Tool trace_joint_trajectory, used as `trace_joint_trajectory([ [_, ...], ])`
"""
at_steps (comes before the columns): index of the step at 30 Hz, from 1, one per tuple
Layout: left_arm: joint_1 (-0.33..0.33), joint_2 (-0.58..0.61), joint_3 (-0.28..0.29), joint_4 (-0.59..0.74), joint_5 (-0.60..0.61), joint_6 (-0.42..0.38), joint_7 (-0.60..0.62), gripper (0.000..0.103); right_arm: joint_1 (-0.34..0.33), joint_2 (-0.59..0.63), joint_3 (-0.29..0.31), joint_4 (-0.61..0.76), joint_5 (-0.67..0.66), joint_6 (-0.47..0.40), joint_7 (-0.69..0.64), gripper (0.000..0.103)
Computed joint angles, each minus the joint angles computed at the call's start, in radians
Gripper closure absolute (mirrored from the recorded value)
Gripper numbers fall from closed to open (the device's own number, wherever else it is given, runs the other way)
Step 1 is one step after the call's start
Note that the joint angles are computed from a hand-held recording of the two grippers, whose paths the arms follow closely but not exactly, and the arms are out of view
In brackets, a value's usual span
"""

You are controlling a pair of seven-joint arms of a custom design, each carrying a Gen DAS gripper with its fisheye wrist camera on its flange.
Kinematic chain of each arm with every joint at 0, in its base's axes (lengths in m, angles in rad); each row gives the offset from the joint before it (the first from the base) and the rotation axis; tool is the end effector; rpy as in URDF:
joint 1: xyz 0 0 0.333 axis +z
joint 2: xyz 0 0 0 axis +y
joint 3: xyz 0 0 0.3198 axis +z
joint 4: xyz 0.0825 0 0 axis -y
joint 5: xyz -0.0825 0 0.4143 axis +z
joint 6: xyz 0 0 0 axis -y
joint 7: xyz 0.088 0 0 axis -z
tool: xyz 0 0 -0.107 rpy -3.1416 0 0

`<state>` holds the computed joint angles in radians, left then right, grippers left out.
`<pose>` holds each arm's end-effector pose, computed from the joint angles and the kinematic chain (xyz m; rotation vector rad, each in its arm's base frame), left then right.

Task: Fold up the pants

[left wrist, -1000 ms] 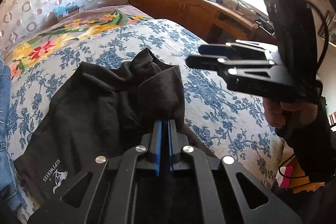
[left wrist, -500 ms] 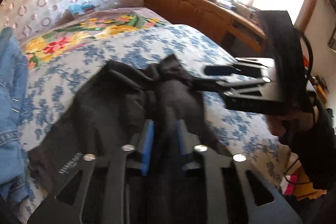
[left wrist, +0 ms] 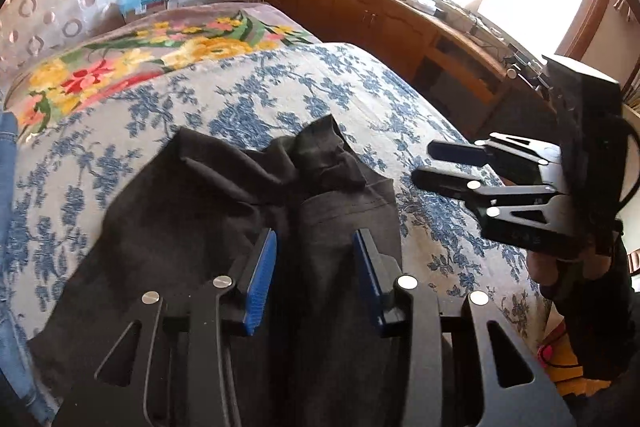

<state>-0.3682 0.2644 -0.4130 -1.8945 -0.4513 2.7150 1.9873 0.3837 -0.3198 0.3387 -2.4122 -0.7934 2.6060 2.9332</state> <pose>0.5073 -0.4551 0.4239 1.1176 -2.7307 1.0382 0.3667 0.3505 0.4613 -1.7226 1.7722 -0.6878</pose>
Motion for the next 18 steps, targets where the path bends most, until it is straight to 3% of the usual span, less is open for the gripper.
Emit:
trace_joint_trajectory([
  [3,0.002,0.0,-0.011,0.001,-0.014,-0.014,0.018,0.08,-0.001,-0.023,0.005,-0.019,-0.004,-0.002,0.021,0.06],
  [5,-0.002,-0.025,-0.017,-0.03,-0.026,0.024,0.039,0.094,0.0,-0.036,0.012,-0.026,0.0,-0.009,0.03,0.06],
  [9,0.002,-0.106,-0.027,-0.112,-0.094,0.125,0.09,0.097,0.002,-0.04,0.021,-0.023,0.007,-0.013,0.035,0.06],
  [11,-0.007,-0.163,-0.002,-0.165,-0.094,0.188,0.065,0.098,0.002,-0.036,0.024,-0.015,0.004,-0.01,0.032,0.06],
  [16,-0.018,-0.274,0.084,-0.265,0.069,0.283,-0.101,0.098,0.005,0.006,0.035,0.031,-0.027,0.004,0.034,0.06],
  [18,0.001,-0.31,0.107,-0.299,0.199,0.304,-0.217,0.098,0.015,0.028,0.035,0.052,-0.036,0.004,0.034,0.06],
])
